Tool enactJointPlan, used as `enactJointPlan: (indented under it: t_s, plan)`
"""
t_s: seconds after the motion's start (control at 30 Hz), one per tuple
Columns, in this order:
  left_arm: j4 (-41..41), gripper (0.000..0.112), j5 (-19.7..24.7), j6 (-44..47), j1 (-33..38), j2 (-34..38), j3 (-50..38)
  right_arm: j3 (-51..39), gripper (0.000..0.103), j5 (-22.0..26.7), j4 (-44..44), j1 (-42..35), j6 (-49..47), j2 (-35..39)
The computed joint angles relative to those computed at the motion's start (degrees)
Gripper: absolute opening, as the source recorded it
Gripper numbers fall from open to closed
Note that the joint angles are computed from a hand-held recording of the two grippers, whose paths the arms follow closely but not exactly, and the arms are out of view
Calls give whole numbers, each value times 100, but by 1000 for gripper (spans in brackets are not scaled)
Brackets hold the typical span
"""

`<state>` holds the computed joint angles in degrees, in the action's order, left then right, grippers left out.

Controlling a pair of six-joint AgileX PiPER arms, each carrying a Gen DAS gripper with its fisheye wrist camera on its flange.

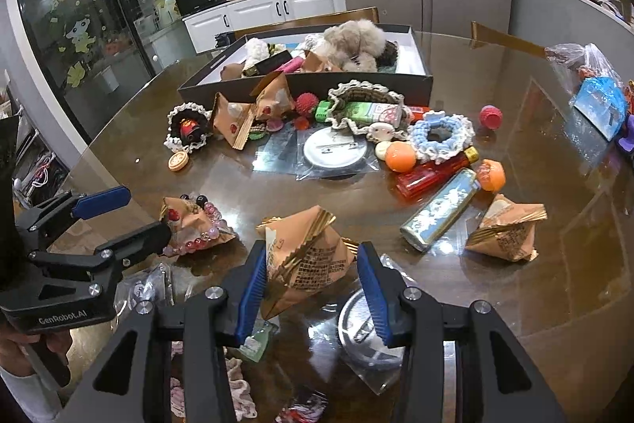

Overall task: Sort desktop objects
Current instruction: 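Lift both brown paper packets off the table with both tools, then carry both held paper packets toward the black gift box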

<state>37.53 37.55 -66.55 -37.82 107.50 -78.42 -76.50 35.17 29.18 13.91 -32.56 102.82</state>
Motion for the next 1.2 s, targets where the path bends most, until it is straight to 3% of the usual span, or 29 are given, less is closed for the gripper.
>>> enactJointPlan:
  t_s: [0.47,0.57,0.77,0.87,1.2]
  plan:
    - [-391,80,-761,514,287,-263,390,-120,46,16,-99,171,139,173]
    - [-1129,80,-959,1395,713,-179,-41,-126,46,4,-72,162,139,183]
    - [-1601,78,229,2628,996,1111,-2194,-169,46,-19,-13,174,157,218]
    - [-2086,78,265,3133,1139,1492,-2684,-225,46,24,67,182,100,248]
    - [-1989,78,394,3069,1180,1905,-3101,-562,46,126,-91,136,222,459]
